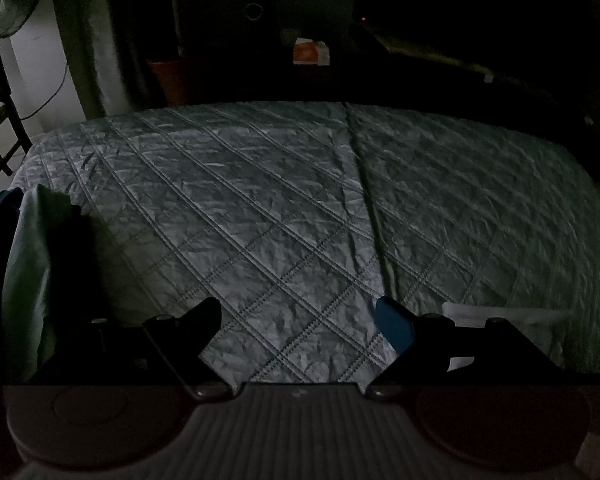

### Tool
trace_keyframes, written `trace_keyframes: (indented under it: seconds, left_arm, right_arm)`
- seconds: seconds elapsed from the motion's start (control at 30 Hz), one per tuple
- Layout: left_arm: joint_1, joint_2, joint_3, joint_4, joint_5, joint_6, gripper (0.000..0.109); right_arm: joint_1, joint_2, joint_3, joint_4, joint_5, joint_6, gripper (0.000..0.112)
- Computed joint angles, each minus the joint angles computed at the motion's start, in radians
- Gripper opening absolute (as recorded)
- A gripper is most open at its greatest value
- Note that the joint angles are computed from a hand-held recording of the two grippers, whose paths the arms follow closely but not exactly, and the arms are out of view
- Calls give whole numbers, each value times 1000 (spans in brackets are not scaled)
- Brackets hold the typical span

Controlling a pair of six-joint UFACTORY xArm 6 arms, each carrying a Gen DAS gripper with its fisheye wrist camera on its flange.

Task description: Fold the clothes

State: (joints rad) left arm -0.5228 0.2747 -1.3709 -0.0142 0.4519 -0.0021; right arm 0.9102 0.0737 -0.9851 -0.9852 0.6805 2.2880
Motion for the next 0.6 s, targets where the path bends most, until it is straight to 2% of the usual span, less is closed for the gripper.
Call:
trace_keyframes:
  seconds: [0.1, 0.13, 0.17, 0.2, 0.23, 0.6]
  left_arm:
    - [-2, 1, -1, -1, 1, 5, 82]
    - [-3, 2, -2, -2, 1, 6, 82]
    - [-3, 3, -3, -4, 1, 7, 82]
    - [-3, 4, -4, -5, 1, 8, 82]
    - [-4, 4, -4, -5, 1, 9, 82]
    - [-11, 2, 3, 3, 2, 17, 82]
  right_arm:
    - [-6, 15, 0, -23, -1, 28, 50]
    - [-6, 16, -1, -31, 2, 41, 47]
    - [-4, 15, -2, -26, 9, 34, 39]
    - [-4, 14, -2, -34, 4, 28, 7]
    - [-2, 9, -1, -47, 3, 32, 2]
    - [44, -27, -111, -131, 172, -108, 1]
